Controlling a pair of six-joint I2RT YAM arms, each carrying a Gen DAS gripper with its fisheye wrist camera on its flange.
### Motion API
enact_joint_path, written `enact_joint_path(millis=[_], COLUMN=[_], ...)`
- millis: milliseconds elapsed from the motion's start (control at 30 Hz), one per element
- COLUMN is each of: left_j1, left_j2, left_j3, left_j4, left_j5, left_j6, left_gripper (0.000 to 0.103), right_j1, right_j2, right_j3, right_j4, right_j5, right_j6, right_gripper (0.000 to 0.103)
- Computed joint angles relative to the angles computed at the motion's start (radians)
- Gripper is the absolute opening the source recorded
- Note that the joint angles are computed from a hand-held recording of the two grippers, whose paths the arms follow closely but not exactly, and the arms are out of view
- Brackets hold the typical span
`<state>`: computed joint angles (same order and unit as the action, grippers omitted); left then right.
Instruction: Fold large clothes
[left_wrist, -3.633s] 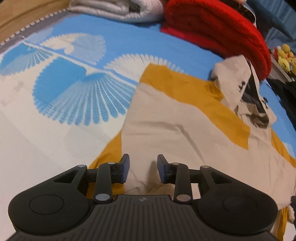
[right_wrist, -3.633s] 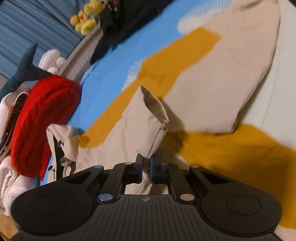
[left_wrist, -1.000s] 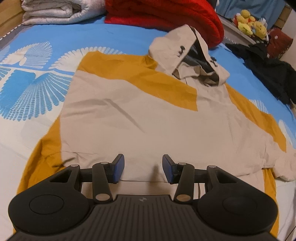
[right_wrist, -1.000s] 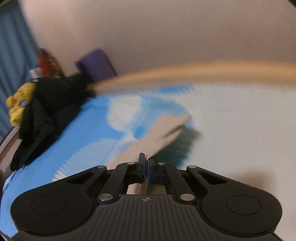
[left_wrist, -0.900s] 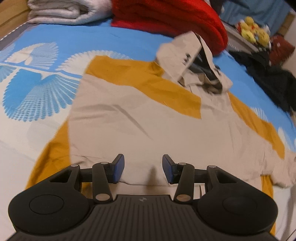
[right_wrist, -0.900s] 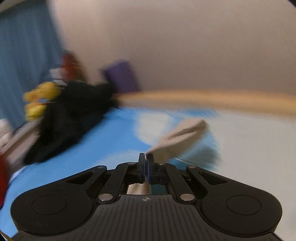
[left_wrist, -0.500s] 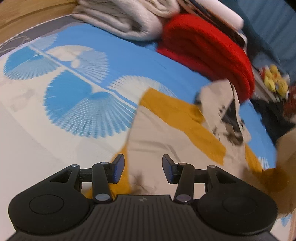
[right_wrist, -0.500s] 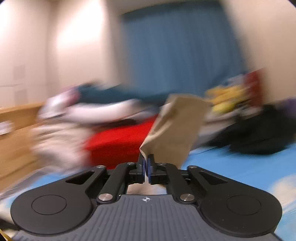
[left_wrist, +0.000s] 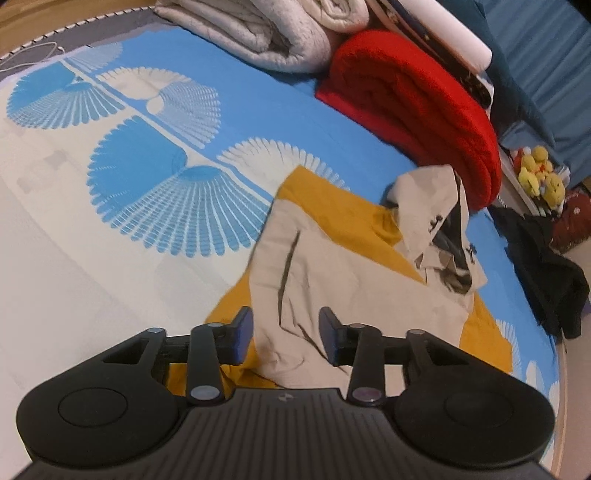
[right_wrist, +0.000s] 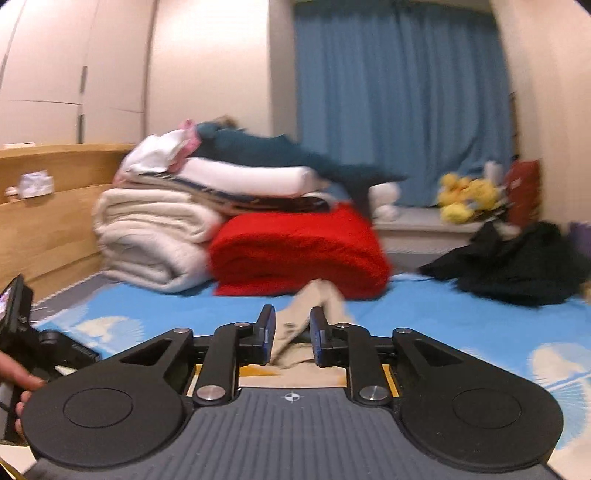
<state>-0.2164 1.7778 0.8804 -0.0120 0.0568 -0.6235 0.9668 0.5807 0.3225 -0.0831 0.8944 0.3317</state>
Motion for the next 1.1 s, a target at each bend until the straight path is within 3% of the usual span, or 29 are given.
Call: enact_joint_path(millis=[67, 133, 200, 400, 500, 600, 700, 967, 1100], left_j1=[-0.012, -0.023, -0.034, -0.05, -0.05, -0.035, -0.019, -0.003, -0.007], left_j2=[0.026, 0.051, 0.079, 0.19, 0.236, 0.28, 0.308, 0.376, 0.389], left_j3=[0.005, 0.012, 0.019, 0.078, 0.106, 0.132, 0.147, 0.189, 0.199], left_j4=[0.012, 0.02, 0.033, 0.044, 0.052, 0.062, 0.075, 0.097, 0.112], left_j5=[-0.011, -0.021, -0.026, -0.016, -0.008, 0.018, 0.046, 0.079, 0.073], left_j6=[-0.006, -0.011, -0.013, -0.047, -0.074, -0.118, -0.162, -0.222, -0.235], left_gripper=[0.037, 0.036, 0.036, 0.036, 0.036, 0.036, 0.038, 0.041, 0.041], right_j1=[-0.003, -0.099, -0.224, -0.678, -0.803, -0.896, -0.962, -1.104, -1.136], right_j2=[-0.059, -0.124, -0.121, 0.246, 0.444, 0.625, 0.723, 0.958, 1.006], right_j3=[-0.023, -0.085, -0.171, -0.204, -0.189, -0.129, -0.105, -0.035, -0.018], right_j4=[-0.071, -0.081, -0.009, 0.268, 0.4, 0.447, 0.454, 0.457, 0.464], right_j5=[0.024, -0.07, -0.188, -0.67, -0.814, -0.931, -1.001, -1.08, -1.092], right_j6=[0.041, 0.068, 0.087, 0.184, 0.201, 0.263, 0.306, 0.406, 0.443], right_gripper=[0.027, 0.027, 0.027, 0.027, 0.029, 0.032, 0.033, 0.035, 0.035])
